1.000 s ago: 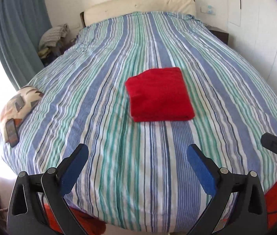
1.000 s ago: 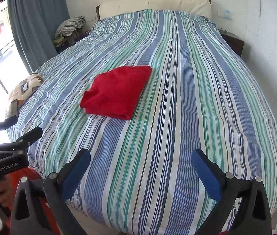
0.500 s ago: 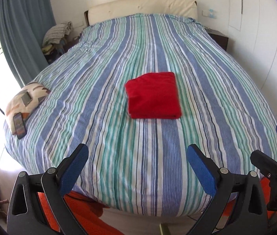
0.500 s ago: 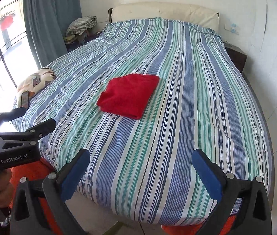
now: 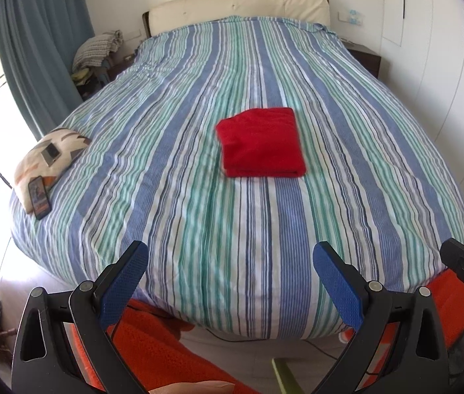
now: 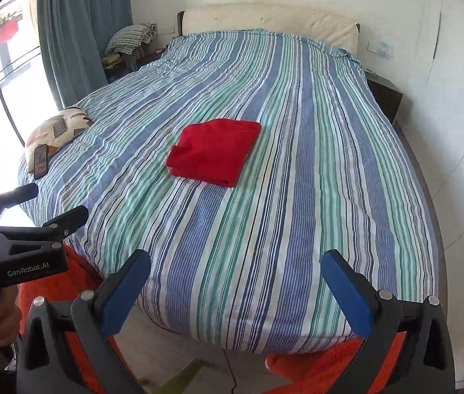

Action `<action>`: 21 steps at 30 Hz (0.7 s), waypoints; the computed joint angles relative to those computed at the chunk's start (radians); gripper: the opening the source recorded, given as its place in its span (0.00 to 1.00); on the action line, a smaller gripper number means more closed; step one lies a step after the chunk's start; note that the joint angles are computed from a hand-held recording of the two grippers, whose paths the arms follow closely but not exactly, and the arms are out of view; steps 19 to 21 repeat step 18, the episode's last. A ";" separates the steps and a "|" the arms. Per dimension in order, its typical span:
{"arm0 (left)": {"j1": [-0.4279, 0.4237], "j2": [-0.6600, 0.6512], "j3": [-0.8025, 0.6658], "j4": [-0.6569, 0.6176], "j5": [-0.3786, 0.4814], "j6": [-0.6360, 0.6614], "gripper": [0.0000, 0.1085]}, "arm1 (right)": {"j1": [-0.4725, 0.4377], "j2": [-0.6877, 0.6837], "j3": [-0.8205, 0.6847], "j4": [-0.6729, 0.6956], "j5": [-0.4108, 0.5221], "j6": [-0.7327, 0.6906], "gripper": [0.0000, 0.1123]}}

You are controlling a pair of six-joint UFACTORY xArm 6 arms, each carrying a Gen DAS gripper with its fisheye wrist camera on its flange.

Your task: Fold small clothes

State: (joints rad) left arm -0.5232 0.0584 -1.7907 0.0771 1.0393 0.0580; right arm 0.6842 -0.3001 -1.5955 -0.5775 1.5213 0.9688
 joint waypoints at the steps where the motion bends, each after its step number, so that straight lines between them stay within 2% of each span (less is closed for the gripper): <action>1: -0.001 0.000 0.000 -0.003 0.004 -0.002 0.93 | 0.005 0.002 -0.002 -0.002 0.007 0.003 0.91; 14: 0.002 -0.011 0.011 -0.042 -0.005 0.008 0.93 | 0.002 -0.011 0.020 0.003 0.000 0.029 0.91; 21: -0.008 -0.023 0.031 -0.018 -0.026 0.005 0.93 | -0.003 -0.017 0.030 0.010 -0.014 0.032 0.91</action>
